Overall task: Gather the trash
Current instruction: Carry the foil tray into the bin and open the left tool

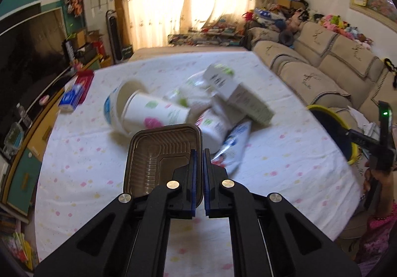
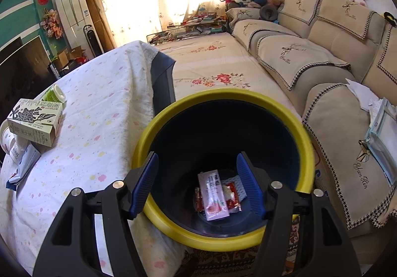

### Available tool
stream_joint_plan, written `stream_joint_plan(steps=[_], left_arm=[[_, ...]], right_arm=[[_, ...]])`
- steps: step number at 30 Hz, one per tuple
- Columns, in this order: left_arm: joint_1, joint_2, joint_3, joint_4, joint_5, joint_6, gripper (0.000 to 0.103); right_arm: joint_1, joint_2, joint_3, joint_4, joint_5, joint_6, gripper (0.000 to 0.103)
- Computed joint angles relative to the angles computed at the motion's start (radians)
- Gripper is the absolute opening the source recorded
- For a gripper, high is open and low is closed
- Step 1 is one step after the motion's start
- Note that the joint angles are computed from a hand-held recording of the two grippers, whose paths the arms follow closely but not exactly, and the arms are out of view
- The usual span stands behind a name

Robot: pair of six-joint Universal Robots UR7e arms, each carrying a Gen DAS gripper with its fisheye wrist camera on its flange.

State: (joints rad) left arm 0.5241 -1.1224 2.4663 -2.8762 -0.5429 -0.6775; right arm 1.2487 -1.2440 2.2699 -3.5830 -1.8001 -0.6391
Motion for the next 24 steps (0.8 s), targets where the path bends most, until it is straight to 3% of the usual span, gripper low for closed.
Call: stream_joint_plan(steps=[4, 11, 16, 24], left_arm=[[-0.031, 0.063, -0.058, -0.11, -0.068, 0.12, 0.005], [0.006, 0.235, -0.249, -0.22, -0.273, 0.331, 0.005], [0.033, 0.38, -0.435, -0.205, -0.412, 0.439, 0.005], [0.064, 0.609, -0.74, -0.08, -0.547, 0.54, 0.005]], right_arm=[[-0.022, -0.037, 0.023, -0.023, 0.017, -0.006, 0.062], [-0.072, -0.102, 0.049, -0.05, 0.048, -0.013, 0.062], [-0.121, -0.151, 0.065, -0.056, 0.075, -0.012, 0.062], [-0.178, -0.195, 0.078, -0.045, 0.105, -0.018, 0.062]])
